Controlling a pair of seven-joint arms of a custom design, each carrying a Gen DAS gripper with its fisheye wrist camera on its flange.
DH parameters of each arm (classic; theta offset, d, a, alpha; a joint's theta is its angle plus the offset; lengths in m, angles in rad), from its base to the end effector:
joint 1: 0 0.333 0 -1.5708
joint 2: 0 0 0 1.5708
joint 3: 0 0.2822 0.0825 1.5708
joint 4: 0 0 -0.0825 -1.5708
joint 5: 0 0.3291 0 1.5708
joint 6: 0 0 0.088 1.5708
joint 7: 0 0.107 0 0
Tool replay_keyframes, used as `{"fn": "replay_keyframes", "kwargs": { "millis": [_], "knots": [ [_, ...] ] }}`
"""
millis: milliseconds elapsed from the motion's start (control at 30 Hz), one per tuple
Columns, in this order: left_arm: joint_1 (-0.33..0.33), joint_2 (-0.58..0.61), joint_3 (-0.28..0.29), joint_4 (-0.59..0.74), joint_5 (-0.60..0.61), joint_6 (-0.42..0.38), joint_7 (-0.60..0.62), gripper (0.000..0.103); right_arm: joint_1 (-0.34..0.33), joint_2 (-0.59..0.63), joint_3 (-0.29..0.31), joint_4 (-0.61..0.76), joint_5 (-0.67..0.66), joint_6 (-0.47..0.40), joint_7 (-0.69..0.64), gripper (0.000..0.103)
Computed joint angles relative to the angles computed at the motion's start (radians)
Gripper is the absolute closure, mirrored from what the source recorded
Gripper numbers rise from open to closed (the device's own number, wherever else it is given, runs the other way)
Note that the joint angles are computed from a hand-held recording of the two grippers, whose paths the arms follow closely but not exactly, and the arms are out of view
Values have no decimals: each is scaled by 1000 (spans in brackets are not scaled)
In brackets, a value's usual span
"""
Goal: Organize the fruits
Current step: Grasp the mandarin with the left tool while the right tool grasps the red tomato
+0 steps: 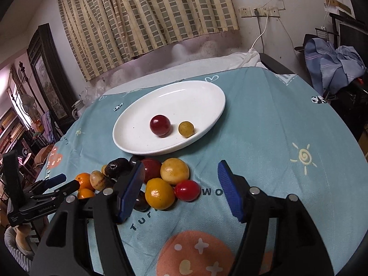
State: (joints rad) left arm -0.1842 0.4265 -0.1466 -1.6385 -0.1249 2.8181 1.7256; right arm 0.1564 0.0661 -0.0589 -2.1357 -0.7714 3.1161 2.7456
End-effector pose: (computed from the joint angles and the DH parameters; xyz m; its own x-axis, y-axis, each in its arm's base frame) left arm 0.6287 -0.1925 0.4562 -0.3623 -0.9299 0.0640 -0.6892 0.2210 -0.6901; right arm 0.5312 0.1123 0.4663 -0.1595 -0.9407 -0.2994 -0.5858 0.3343 -0.7383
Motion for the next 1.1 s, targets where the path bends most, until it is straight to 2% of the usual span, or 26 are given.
{"fn": "replay_keyframes", "kwargs": {
  "millis": [100,167,267,300,333,400,433,533,600,667,767,833,1000,1100],
  "knots": [
    [0,23,14,33,8,-23,-22,16,2,3,1,4,1,-4,-5,37],
    [-14,26,38,33,34,-1,-49,12,4,3,-4,5,-11,-3,11,37],
    [-105,10,173,-2,169,79,-232,13,8,0,-17,6,-65,2,75,37],
    [-112,6,189,-8,188,86,-263,14,8,0,-20,7,-87,5,102,37],
    [-92,5,169,-8,185,85,-263,14,4,-1,-18,4,-84,10,104,37],
    [-15,-2,69,-15,105,87,-165,14,-5,-2,-10,-4,-57,18,82,37],
    [-13,-5,57,-22,110,94,-142,14,-7,-1,-7,-5,-45,18,71,37],
    [-97,-4,135,-31,231,104,-188,14,-4,-2,-4,-4,-40,8,60,37],
    [-109,10,139,-13,260,81,-189,14,-2,-3,-4,-2,-49,4,64,37],
    [-96,25,122,7,257,56,-176,17,-3,-4,-2,-3,-45,3,55,37],
    [-46,44,58,35,196,35,-110,22,-4,-5,0,-2,-41,-1,46,37],
    [-34,49,43,41,170,32,-82,23,-5,-6,4,-5,-26,-6,30,37],
    [9,68,-20,66,71,8,23,30,-8,-3,23,-7,59,-36,-60,37],
    [42,86,-67,96,-6,-29,97,44,-12,3,43,-10,169,-56,-172,37]
  ]
}}
